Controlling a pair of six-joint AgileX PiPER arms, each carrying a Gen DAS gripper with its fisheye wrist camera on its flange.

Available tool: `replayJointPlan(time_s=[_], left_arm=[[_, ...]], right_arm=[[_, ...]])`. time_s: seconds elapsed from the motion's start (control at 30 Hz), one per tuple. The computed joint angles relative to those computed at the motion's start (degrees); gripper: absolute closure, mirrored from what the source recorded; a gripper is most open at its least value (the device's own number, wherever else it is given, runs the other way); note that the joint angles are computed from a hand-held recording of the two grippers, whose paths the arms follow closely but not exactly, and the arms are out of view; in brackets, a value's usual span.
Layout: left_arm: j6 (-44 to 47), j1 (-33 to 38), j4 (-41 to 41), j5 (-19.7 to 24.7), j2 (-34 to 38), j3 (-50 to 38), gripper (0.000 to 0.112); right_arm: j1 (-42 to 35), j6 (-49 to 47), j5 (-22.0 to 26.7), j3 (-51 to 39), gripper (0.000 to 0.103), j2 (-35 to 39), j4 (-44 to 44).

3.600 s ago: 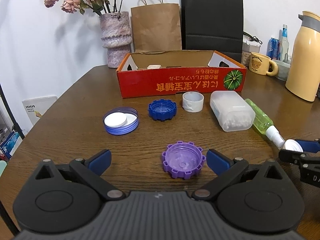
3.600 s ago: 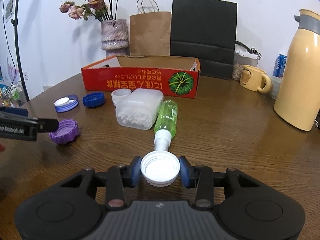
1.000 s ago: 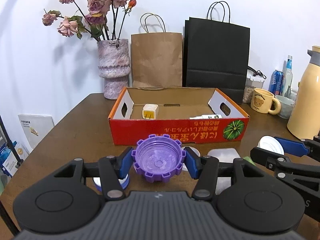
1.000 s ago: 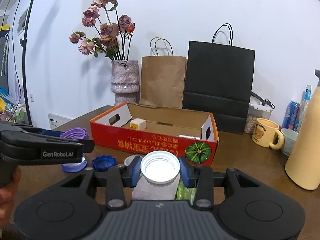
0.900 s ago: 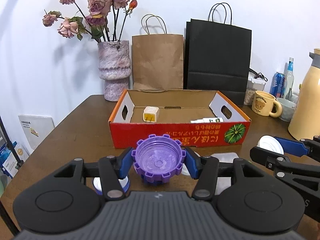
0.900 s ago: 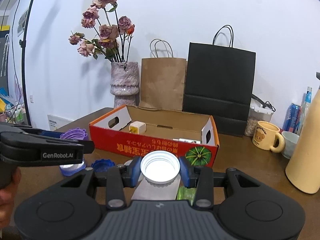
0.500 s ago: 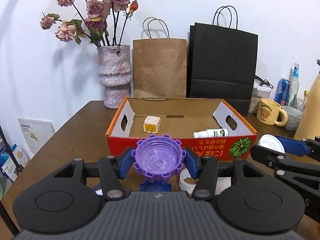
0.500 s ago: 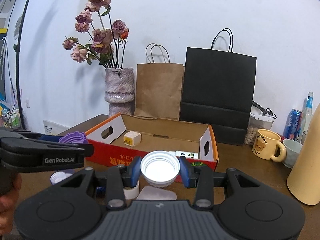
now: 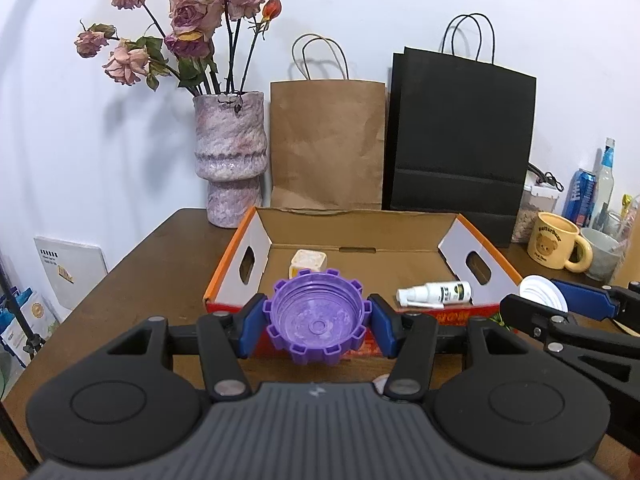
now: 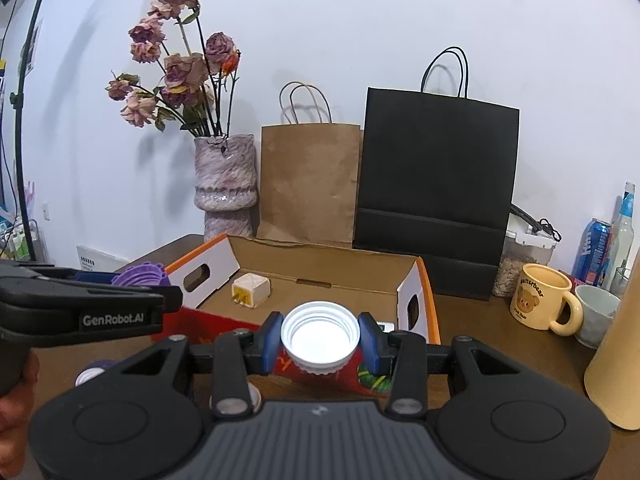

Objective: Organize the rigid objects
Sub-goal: 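Carry the purple cap and white cap over the cardboard box with both grippers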

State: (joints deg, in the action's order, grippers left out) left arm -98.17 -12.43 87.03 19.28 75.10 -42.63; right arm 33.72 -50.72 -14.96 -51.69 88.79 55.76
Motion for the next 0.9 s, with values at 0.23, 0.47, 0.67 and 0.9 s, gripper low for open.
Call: replayJointPlan(time_s=[0.23, 0.47, 0.67, 0.9], left_arm=[[-1.4, 1.6, 1.5, -1.0, 3.7, -3.8, 0.056], [-1.5, 3.0, 1.2, -1.7, 8.5, -8.6, 0.056], [-0.7, 4.3, 0.3, -2.1, 13.3, -13.5, 0.056], [2.9, 5.7, -3.0, -2.4, 19.1, -20.1, 0.056]], right_arm=[[-2.5, -2.6, 2.9, -7.0, 0.064, 5.2, 1.3], [-4.0, -2.9, 4.5, -12.9, 0.064, 10.1, 1.0], [-5.2, -8.9, 6.3, -19.3, 0.064, 15.2, 6.0], [-6.8, -24.3, 8.5, -26.8, 0.064, 20.7, 20.4]])
